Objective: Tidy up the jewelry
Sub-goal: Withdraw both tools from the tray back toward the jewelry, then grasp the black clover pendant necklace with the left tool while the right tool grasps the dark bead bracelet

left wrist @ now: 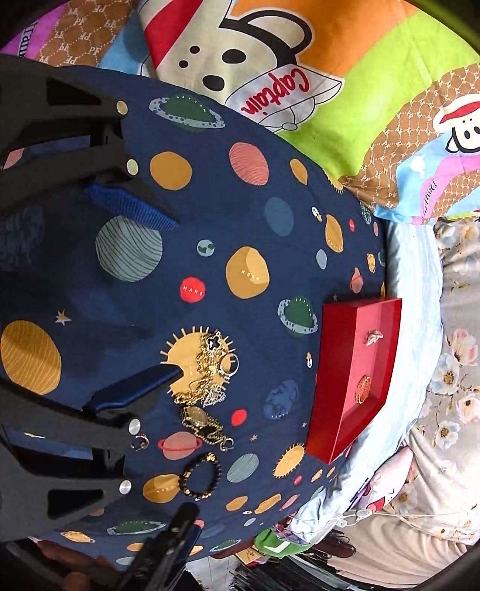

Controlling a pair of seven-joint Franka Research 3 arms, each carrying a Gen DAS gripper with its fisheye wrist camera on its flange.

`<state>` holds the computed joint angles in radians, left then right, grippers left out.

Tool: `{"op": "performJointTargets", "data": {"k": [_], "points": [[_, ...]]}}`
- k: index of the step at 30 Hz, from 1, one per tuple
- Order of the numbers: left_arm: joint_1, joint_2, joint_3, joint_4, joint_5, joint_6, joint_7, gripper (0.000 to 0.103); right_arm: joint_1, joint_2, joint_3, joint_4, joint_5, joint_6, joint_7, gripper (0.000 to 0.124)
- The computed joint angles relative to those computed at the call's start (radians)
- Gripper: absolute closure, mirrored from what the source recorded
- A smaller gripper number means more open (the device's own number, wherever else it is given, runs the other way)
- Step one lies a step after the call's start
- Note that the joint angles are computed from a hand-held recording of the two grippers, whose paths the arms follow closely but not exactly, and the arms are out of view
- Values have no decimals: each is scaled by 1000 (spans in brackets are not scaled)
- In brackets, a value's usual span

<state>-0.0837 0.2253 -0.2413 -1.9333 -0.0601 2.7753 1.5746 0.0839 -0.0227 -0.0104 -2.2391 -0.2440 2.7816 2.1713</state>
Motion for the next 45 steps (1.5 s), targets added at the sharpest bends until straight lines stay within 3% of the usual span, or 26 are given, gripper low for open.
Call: {"op": "performJointTargets", "data": {"k": [9,13,16,31,38,44,45], "points": [[11,20,1,26,-15,-15,4,31,17,103,-30,87,74,-35,-59,94],[13,32,3,37,-7,-19,-3,31,37,110,-49,93,1,-35,-17,99],[16,45,0,50,-6,-25,0,33,45,109,-60,92,-56,-41,23,112],[35,126,-57,147,-123,-88,90,43,11,-12,-13,-49,55,29,-14,119],[-15,199,-34,222,-58,-82,42,65,1,-38,7,-76,138,45,-69,119],[-2,220,-57,243,-33,-78,51,90,-1,-39,13,-81,184,52,-101,119],[-1,218,-60,239,-32,-74,55,90,-2,-39,13,-82,187,53,-103,119]]}}
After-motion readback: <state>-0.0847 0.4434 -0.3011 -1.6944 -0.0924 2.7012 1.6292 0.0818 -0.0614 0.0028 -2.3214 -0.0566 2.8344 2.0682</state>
